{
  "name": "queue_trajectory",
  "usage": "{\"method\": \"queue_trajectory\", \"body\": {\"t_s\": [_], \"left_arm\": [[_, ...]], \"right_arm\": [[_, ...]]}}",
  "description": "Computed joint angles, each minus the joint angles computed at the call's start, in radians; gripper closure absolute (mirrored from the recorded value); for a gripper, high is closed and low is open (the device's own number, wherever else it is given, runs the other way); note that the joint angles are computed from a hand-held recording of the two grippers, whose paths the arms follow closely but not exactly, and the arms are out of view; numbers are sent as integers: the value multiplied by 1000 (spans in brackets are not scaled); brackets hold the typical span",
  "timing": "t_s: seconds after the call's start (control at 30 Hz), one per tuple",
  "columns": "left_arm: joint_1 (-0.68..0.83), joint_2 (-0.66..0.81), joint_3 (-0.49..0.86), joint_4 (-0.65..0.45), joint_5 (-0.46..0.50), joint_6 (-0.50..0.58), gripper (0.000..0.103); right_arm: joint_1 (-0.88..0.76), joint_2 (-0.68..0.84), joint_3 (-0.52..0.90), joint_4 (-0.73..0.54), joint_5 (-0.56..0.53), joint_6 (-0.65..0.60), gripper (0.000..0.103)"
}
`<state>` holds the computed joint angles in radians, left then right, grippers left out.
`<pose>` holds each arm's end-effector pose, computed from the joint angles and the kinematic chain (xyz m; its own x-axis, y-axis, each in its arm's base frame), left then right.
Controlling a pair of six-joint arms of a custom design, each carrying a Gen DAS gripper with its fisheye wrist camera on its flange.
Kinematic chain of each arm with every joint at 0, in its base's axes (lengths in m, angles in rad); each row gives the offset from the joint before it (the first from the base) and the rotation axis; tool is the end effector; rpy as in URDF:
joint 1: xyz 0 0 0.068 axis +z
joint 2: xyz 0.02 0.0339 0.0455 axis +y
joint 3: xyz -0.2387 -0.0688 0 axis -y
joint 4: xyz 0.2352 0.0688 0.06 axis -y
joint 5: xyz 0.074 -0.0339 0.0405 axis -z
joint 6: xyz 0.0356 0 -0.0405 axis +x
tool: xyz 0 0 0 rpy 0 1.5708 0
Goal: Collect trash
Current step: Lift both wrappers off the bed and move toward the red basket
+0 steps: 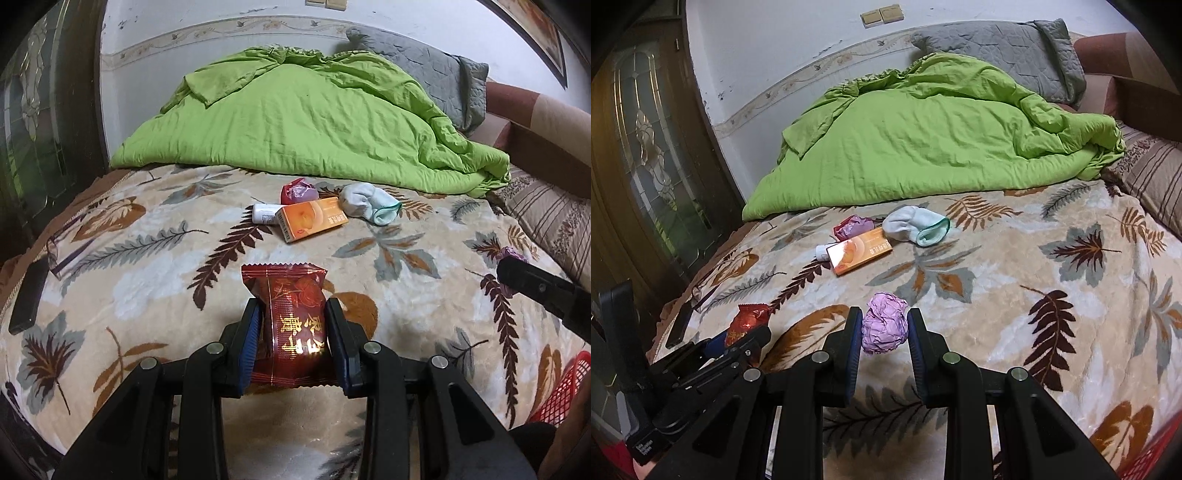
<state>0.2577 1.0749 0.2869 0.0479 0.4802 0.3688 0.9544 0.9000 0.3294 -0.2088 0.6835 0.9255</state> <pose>0.1906 0.0332 0.1278 -0.5708 0.1802 -0.8011 0.3319 0.9430 -0.0244 0.1191 0.1292 0.1525 -0.5424 0.3060 -0.7824 0.1003 0.9482 0.3013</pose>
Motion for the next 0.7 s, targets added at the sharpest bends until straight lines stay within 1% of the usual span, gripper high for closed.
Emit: {"method": "queue_trajectory", "body": {"t_s": [0.13, 0.27, 0.5, 0.7], "left_arm": [[-27, -13, -18, 29, -32, -1, 69], [-43, -32, -30, 36, -55, -1, 69], [-53, -35, -36, 42, -69, 7, 69], [-56, -10, -30, 53, -68, 11, 69]], "right_arm": [[-17, -5, -5, 7, -19, -3, 76], [-31, -17, -13, 10, -35, -3, 76], [-35, -18, -15, 11, -38, -5, 76], [-34, -17, -14, 11, -38, -4, 76]]}}
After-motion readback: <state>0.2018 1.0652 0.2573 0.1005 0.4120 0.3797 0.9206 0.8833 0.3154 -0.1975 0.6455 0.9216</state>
